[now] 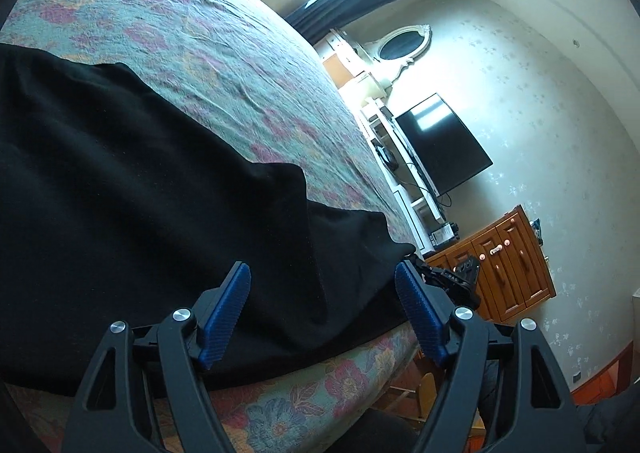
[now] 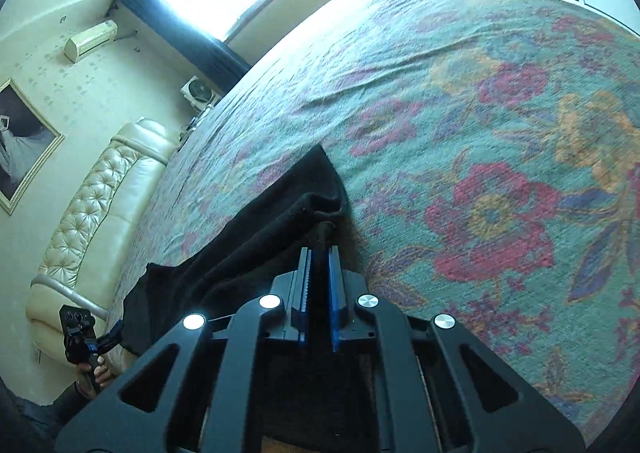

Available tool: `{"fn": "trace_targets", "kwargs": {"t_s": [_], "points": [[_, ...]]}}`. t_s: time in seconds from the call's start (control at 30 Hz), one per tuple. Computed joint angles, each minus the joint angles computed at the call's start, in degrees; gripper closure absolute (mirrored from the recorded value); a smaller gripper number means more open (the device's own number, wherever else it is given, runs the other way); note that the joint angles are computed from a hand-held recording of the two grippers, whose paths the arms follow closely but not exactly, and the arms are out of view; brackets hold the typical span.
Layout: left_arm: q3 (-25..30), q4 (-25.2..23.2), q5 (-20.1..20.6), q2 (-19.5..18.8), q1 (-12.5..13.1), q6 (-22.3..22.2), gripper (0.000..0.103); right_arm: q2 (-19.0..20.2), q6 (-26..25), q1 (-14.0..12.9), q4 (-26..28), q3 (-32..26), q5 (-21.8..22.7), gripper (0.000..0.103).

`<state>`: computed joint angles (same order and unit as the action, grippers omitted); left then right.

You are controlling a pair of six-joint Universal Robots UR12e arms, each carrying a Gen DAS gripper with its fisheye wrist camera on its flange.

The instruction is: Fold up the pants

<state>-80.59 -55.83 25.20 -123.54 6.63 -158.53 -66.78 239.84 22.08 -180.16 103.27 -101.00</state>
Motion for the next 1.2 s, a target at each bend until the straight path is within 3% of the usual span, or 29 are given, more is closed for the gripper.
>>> {"fn": "trace_targets", "kwargs": {"t_s": [0.07, 0.13, 0.2, 0.27, 0.33, 0.37, 0.43, 0.47, 0.53, 0.6, 0.73, 0.87, 0.93, 1.0, 1.2], "points": [[0.0, -0.88, 0.28, -0.29, -0.53, 1.07, 0.029, -1.1, 1.22, 0.61, 6.07, 0.03, -4.06, 0.1], [0.07, -2.33, 1.34, -0.45, -1.05, 1.83, 0.029, -1.31, 2.81, 0.23, 13.08, -0.52, -2.06, 0.099], [0.18, -4.18, 2.3, -0.5, -1.48, 2.9, 0.029, -1.4, 4.83, 0.4, 14.26, -0.3, -3.03, 0.096], [-0.02, -4.42, 3.33, -0.32, -1.66, 3.83, 0.029, -2.27, 10.65, 1.81, 17.88, -0.87, -11.15, 0.084], [-0.34, -4.29, 3.78, -0.03, -1.64, 5.67, 0.029, -2.58, 14.64, 3.37, 13.46, -0.91, -17.4, 0.068], [-0.44, -3.99, 4.18, 0.08, -1.63, 6.35, 0.029, -2.17, 16.05, 3.62, 7.65, -0.33, -17.7, 0.06], [-0.77, -2.49, 4.44, 0.16, -1.57, 6.24, 0.029, -0.96, 18.91, 3.17, -0.51, -0.17, -13.17, 0.058], [-1.0, -1.61, 4.28, 0.16, -1.46, 5.63, 0.029, -0.33, 20.47, 2.85, -1.62, -0.59, -10.53, 0.058], [-1.28, -0.27, 3.97, 0.07, -1.3, 3.89, 0.028, 0.84, 23.36, 2.23, 1.14, -2.34, -6.03, 0.058], [-1.54, 0.45, 3.46, 0.08, -1.04, 2.5, 0.024, 2.13, 24.72, 2.04, 4.1, -4.01, -4.28, 0.058], [-1.82, 0.2, 2.97, 0.33, -0.67, 3.0, 0.024, 4.56, 27.82, 2.3, 3.43, -5.75, -5.59, 0.058], [-1.98, 0.34, 2.51, 0.19, -0.34, 1.65, 0.024, 6.96, 29.87, 2.52, -5.42, -5.66, -9.36, 0.057], [-2.09, 0.53, 2.34, 0.06, -0.24, 0.74, 0.024, 7.5, 30.6, 2.29, -5.87, -5.86, -9.21, 0.061], [-2.11, 0.86, 2.31, 0.02, -0.35, 0.09, 0.024, 7.34, 29.73, 2.44, -2.84, -6.61, -9.96, 0.095], [-1.77, -0.98, 2.13, 0.13, -0.4, 1.61, 0.024, 5.93, 27.18, 4.68, 0.22, -9.22, -16.61, 0.096]]}}
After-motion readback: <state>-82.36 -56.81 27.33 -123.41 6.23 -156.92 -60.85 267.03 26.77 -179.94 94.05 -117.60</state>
